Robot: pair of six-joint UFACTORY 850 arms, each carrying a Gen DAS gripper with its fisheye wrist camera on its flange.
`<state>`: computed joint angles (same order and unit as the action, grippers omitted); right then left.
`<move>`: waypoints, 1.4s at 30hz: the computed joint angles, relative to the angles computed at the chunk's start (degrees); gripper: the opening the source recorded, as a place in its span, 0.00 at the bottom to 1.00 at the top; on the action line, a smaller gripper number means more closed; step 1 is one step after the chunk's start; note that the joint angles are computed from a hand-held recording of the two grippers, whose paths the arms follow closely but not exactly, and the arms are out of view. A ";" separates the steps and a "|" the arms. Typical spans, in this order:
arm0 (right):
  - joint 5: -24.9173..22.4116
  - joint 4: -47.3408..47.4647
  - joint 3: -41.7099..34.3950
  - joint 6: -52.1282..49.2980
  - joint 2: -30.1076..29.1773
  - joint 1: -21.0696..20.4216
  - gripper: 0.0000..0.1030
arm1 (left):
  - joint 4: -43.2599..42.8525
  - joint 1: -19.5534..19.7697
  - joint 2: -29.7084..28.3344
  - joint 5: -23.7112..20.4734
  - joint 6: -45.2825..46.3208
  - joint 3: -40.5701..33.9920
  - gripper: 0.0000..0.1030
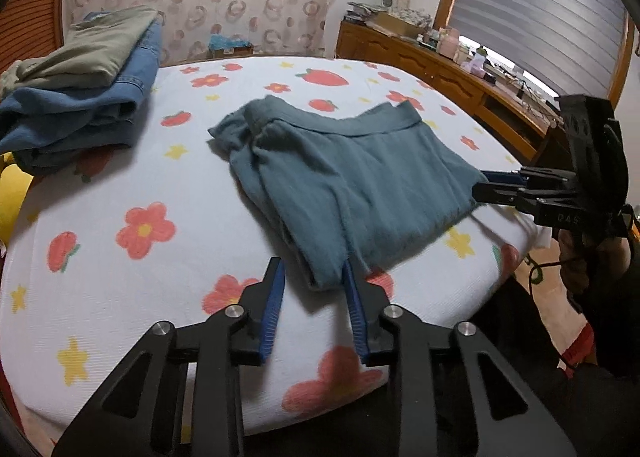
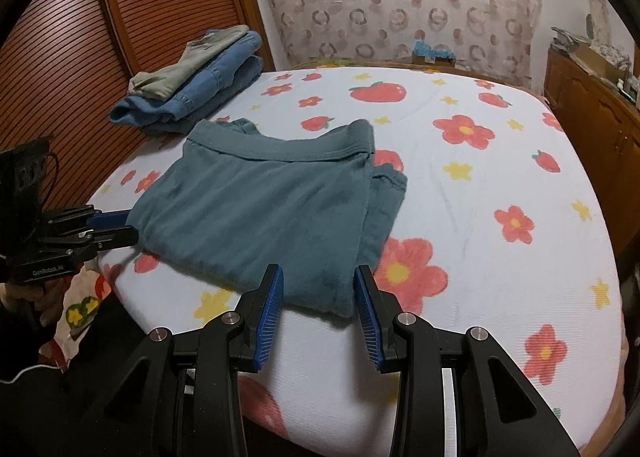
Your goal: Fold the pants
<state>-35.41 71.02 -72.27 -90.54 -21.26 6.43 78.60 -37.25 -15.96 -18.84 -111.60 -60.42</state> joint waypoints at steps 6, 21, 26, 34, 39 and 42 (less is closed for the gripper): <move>0.63 0.21 0.06 -1.39 -0.03 -0.08 0.06 | 8.80 0.03 0.48 0.06 -9.11 1.13 0.08; -1.80 1.35 2.10 -2.84 2.49 -1.83 0.05 | 3.05 -0.89 2.92 -1.03 -4.45 2.02 0.08; -2.18 3.01 2.28 -3.96 3.04 -2.14 0.11 | 1.96 -0.24 2.84 -2.31 -4.03 1.62 0.22; 0.87 3.31 -0.50 -1.30 0.93 -0.21 0.44 | 2.19 1.01 2.39 -4.95 -3.07 0.36 0.78; 4.49 -0.63 -3.67 4.06 -1.89 1.65 0.51 | -0.30 3.13 0.14 -4.01 0.12 -2.61 0.78; 5.75 -3.67 -6.00 8.34 -3.67 2.25 0.51 | -2.56 4.26 -1.73 -2.71 2.63 -4.79 0.78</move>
